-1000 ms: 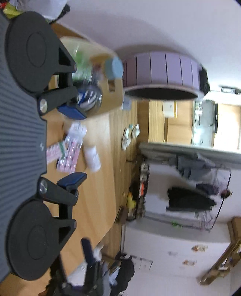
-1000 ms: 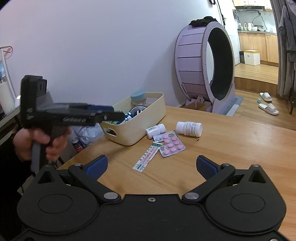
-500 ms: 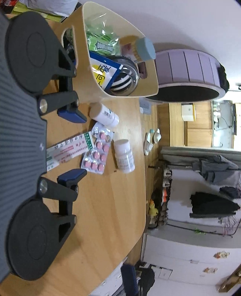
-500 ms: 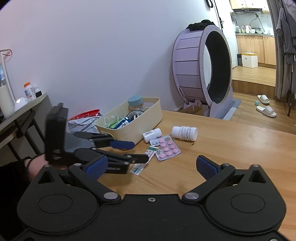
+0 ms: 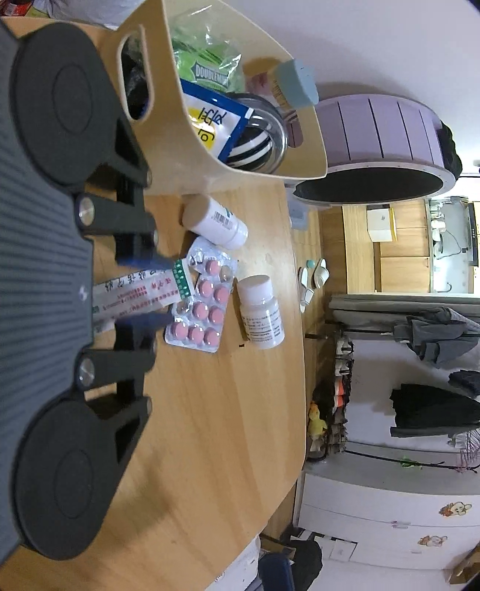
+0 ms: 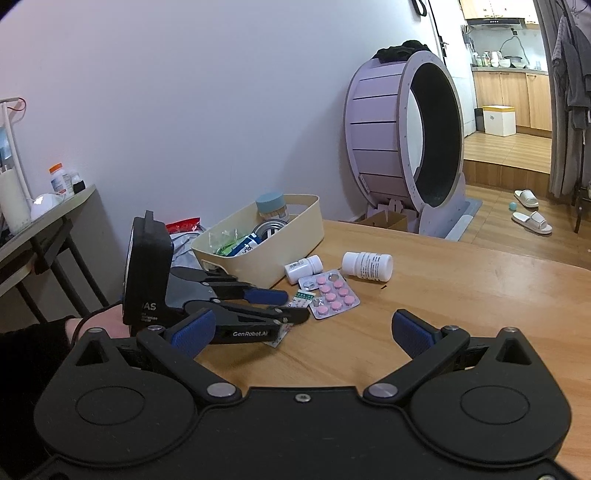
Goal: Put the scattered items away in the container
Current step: 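Move the left gripper to the white medicine strip and close on it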
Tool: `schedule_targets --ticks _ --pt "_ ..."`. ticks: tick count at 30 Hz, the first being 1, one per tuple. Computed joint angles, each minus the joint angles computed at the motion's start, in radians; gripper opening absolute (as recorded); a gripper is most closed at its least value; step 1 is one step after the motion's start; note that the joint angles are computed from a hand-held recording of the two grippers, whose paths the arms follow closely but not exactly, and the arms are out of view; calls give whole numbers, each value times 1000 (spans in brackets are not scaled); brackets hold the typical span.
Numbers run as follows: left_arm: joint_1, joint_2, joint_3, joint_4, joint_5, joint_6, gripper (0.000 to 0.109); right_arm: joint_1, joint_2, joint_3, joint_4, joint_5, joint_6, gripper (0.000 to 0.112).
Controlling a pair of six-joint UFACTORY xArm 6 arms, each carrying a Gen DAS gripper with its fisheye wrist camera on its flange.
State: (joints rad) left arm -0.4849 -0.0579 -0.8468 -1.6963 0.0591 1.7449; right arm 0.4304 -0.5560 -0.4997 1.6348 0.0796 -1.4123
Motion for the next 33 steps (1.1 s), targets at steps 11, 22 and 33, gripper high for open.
schedule_targets --ticks 11,22,33 --pt "17 -31 14 -3 36 -11 0 -4 -3 0 16 3 -17 103" --pt "-21 1 -12 77 -72 -104 18 -4 -10 9 -15 -1 16 103" --pt "-20 27 -29 5 -43 -36 32 -3 -22 21 -70 9 64 103"
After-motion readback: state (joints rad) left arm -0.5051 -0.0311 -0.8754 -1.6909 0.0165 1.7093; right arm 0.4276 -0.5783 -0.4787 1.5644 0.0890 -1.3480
